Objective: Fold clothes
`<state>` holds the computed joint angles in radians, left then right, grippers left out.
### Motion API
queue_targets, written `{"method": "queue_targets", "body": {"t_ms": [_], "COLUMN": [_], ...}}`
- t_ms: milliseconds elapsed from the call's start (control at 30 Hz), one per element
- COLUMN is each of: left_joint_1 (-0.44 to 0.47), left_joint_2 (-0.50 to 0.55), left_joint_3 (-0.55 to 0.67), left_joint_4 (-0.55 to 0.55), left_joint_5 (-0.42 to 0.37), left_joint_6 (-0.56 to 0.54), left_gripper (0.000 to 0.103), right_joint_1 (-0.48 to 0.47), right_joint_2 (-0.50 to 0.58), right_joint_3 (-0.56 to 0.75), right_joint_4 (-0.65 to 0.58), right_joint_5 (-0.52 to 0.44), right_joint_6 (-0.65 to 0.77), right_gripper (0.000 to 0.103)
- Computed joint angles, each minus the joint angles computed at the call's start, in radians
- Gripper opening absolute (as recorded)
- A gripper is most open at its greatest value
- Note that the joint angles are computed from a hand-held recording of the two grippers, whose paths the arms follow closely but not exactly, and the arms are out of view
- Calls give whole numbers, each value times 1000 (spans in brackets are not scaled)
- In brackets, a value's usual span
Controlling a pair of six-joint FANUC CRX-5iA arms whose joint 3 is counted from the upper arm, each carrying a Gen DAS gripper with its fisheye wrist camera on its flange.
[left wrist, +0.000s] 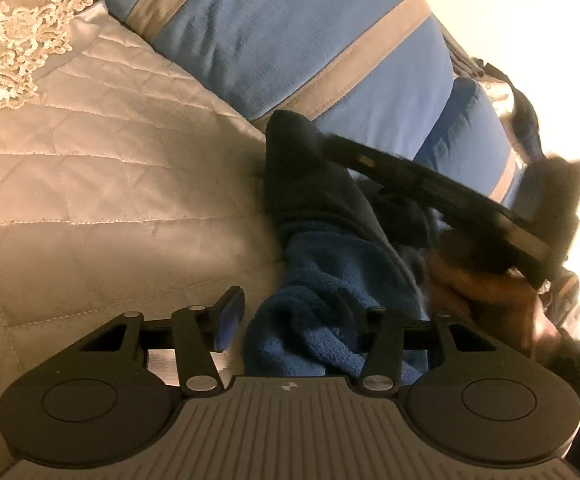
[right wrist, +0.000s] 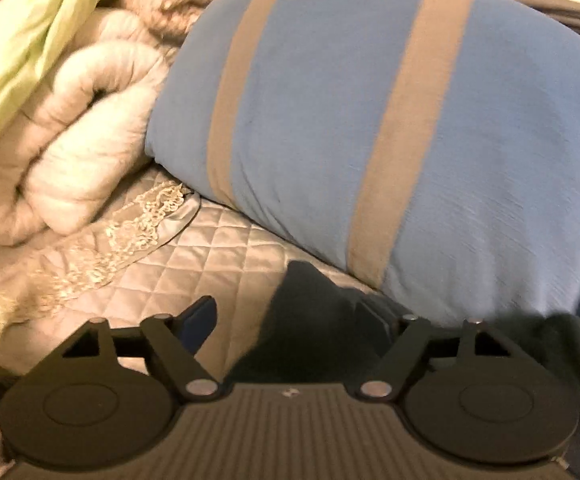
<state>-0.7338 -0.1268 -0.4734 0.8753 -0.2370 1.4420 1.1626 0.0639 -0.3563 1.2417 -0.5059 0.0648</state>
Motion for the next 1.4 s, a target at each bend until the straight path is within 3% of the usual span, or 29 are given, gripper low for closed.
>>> {"method": "queue_targets", "body": {"t_ms": [167,233,433,633,767,933,1200,1400], "left_joint_1": [-30,-34,-41,6,15,18,21,23], "left_joint_2": [-7,-6,-5,3,7,9,13,15], "left_joint_3": [-39,-42,-47,24,49,61,84,95], "left_joint_4": [135,132,125,-150,-237,-270,-331,-353], "left_joint_5": [47,58,77,7,-13,-24,-42,-54], "left_joint_6": [-124,-132,-150,74,146,175,233,256], "left_gripper": [47,48,48,48,48,48,50,51], "right_joint_1": [-23,-17,86,326,506,701,930,988], "right_joint_2": [59,62,-18,-151,-221,-242,-237,-138], "right_joint_3": [17,11,6,65,132,244,391,617], "right_joint_4": [124,152,-30,-272,-381,-485,-557,-448], "right_joint_5": [9,-15,-123,-438,-694,-955,-1112,-1257], "right_joint_6": [-91,-151,-85,-4,26,-5,-157,-78], "right_gripper": [83,85,95,103,103,103,103,103]}}
